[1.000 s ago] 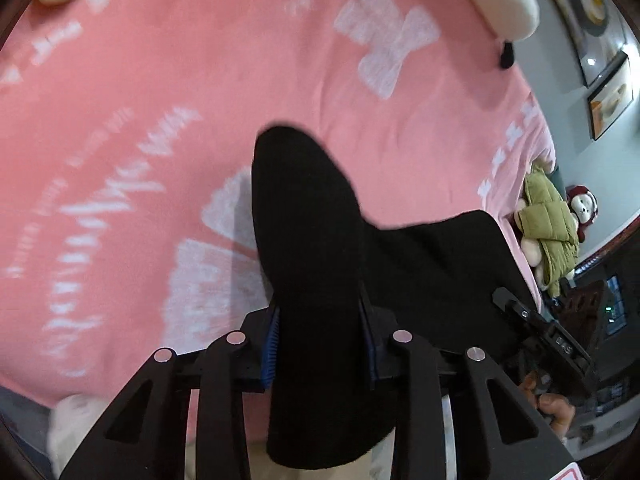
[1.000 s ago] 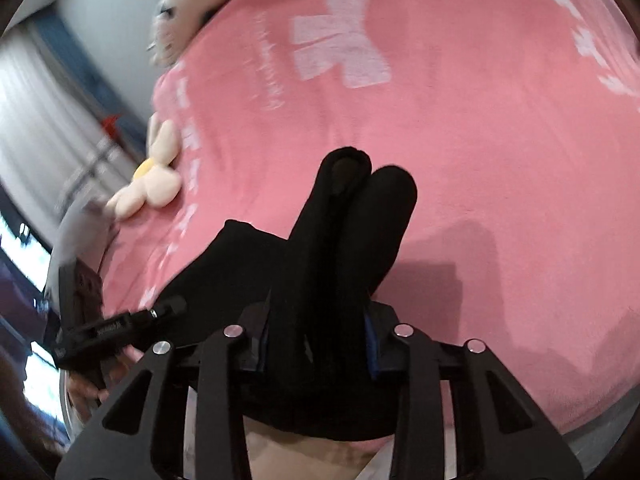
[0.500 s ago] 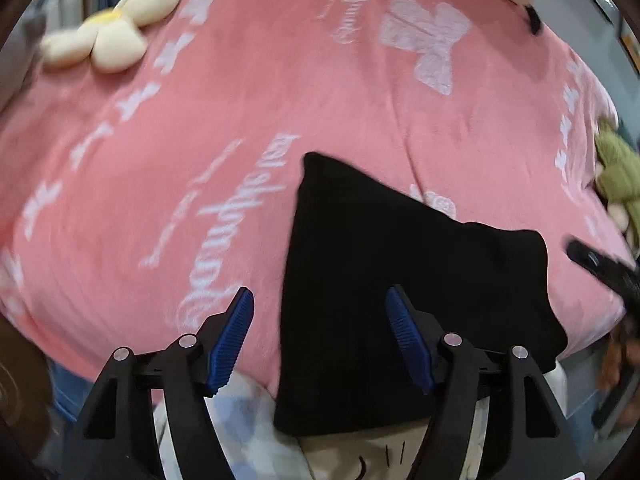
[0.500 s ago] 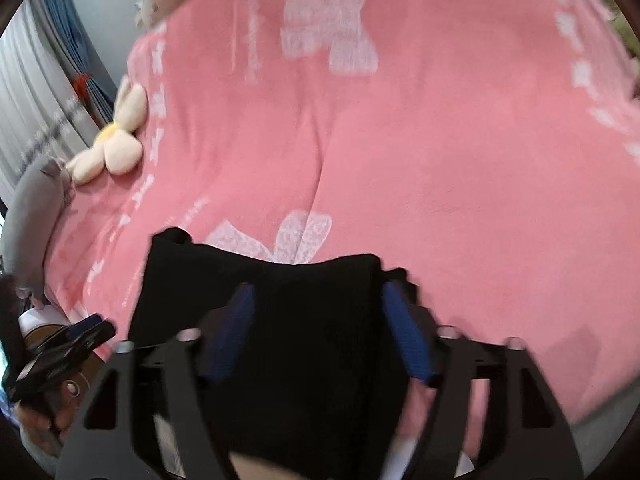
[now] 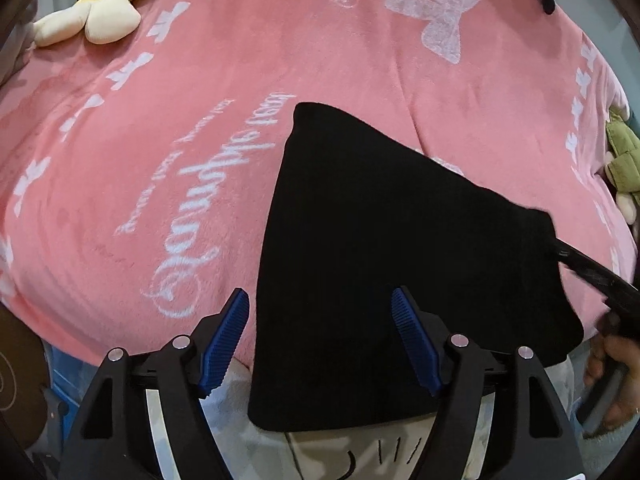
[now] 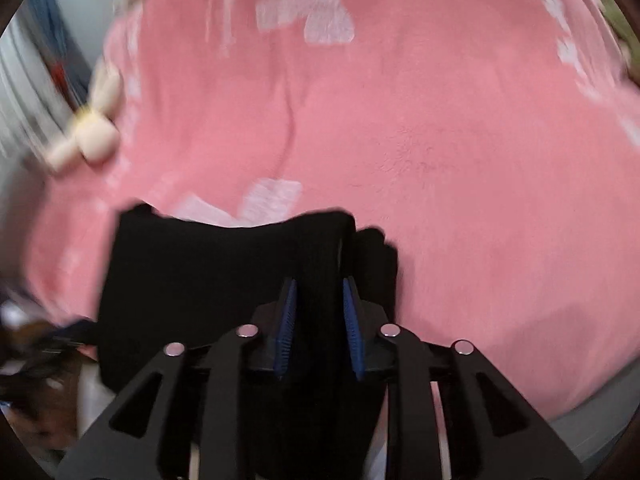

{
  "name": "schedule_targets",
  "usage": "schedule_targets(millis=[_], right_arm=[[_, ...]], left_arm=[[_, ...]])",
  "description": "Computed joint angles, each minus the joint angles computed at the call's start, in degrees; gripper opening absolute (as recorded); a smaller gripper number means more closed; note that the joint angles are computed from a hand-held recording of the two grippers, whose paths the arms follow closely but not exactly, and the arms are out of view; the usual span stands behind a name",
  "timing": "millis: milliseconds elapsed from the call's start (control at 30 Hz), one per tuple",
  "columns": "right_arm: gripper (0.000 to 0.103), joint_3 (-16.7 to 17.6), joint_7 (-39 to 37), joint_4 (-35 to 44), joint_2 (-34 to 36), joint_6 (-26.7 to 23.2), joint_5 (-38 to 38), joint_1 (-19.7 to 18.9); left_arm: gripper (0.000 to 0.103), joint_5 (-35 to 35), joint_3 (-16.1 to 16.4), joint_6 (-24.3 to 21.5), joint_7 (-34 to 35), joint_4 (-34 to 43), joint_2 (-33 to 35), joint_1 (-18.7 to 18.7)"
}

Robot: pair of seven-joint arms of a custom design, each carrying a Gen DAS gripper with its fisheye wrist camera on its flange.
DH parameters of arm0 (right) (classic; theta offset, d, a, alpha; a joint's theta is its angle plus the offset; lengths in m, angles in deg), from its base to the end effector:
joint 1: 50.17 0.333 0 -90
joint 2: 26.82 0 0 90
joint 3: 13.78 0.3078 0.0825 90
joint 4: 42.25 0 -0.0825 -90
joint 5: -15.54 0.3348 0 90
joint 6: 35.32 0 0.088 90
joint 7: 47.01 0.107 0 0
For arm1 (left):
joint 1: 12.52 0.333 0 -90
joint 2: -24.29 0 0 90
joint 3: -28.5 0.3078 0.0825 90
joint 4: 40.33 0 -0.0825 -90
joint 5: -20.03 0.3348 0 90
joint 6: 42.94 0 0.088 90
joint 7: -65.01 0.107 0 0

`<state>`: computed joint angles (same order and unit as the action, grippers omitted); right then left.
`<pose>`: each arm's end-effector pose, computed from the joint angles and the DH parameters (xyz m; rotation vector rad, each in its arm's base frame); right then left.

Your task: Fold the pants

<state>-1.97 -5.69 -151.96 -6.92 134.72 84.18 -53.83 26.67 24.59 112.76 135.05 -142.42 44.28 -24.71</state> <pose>0.6049 0.0113 0.3862 -1.4855 1.7667 -0.2989 0.6177 -0.1771 0.4461 -1.9250 1.9496 -0.7031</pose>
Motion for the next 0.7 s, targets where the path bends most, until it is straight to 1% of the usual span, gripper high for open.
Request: schedule_targets(millis=[33, 67, 100, 133, 167, 233, 300, 333, 367, 400, 433, 467, 500, 533, 567, 633, 700], right_arm=[[0.053, 1.83, -4.49, -1.86, -1.83, 1.06, 5.9, -1.44], [0.06, 1.65, -5.31, -3.28, -2.79, 1.52, 7.77, -1.14], [0.06, 0.76, -4.92, -4.48, -3.28, 0.77, 7.67, -0.69], [0.06, -0.7, -1.96, -5.7, -3.4, -0.7, 4.57, 0.44], [0.06, -1.87, 0.16, -6.45, -3.33, -0.99, 2.35, 1.56], [0.06, -2.79, 1.87, -7.89, -3.8, -2.21, 0.96, 1.93], [0.065, -2.17, -0.49, -7.32, -3.14, -4.18, 4.73, 1.13], [0.067, -2.27, -1.57, -6.58, -2.39, -6.21, 6.71, 0.62], [0.071, -2.79, -1.1, -6.1, -1.82, -7.55, 6.96, 0.89], [0.073, -3.29, -0.18, -5.26, -0.88, -9.67, 6.7, 0.95], [0.075, -3.58, 0.01, -4.86, -0.4, -10.69, 6.93, 1.03], [0.075, -3.88, 0.55, -4.56, 0.05, -11.52, 6.96, 1.13], [0.078, -4.15, 1.2, -4.16, 0.39, -12.26, 6.72, 1.24], [0.081, -4.08, 1.12, -3.58, 0.8, -12.88, 7.17, 1.26], [0.081, -4.25, 1.65, -3.01, 1.19, -13.22, 6.95, 1.42], [0.081, -4.31, 2.27, -2.39, 1.74, -13.59, 6.7, 1.52], [0.074, -4.26, 2.02, -2.33, 1.83, -13.47, 6.74, 1.6]], left_arm=[[0.071, 0.2, 0.1, 0.28, 0.06, -0.62, -0.36, -0.02], [0.073, 0.07, 0.01, 0.6, 0.29, -1.18, -0.62, 0.16], [0.074, -0.4, -0.18, 0.91, 0.48, -1.5, -0.6, 0.41], [0.074, -1.9, -0.89, 1.37, 1.3, -1.77, -0.4, 1.14], [0.074, -4.47, -2.11, 1.22, 2.83, -1.58, 0.09, 2.31], [0.074, -11.39, -4.99, 0.04, 6.73, -1.14, 0.93, 5.28], [0.076, -18.53, -7.29, 2.16, 10.51, -2.54, 0.96, 7.84], [0.079, -21.04, -7.78, 3.55, 11.88, -3.24, 1.03, 8.5], [0.079, -24.03, -8.82, 4.91, 14.23, -3.61, 1.5, 9.65], [0.08, -25.64, -9.02, 4.43, 15.59, -3.05, 2.29, 10.09], [0.08, -28.0, -10.03, 3.37, 17.92, -2.17, 3.24, 11.19], [0.081, -32.07, -12.09, 2.6, 21.37, -1.25, 4.5, 13.2], [0.085, -34.66, -12.77, 1.88, 23.08, -0.54, 5.15, 13.92], [0.085, -37.49, -13.76, 1.39, 25.44, 0.17, 5.85, 14.83], [0.086, -38.92, -14.01, 2.16, 27.55, 0.7, 6.51, 14.75], [0.09, -39.98, -13.38, 1.67, 28.86, 2.11, 7.68, 13.75], [0.09, -40.28, -12.35, 2.12, 28.21, 3.58, 8.93, 12.23]])
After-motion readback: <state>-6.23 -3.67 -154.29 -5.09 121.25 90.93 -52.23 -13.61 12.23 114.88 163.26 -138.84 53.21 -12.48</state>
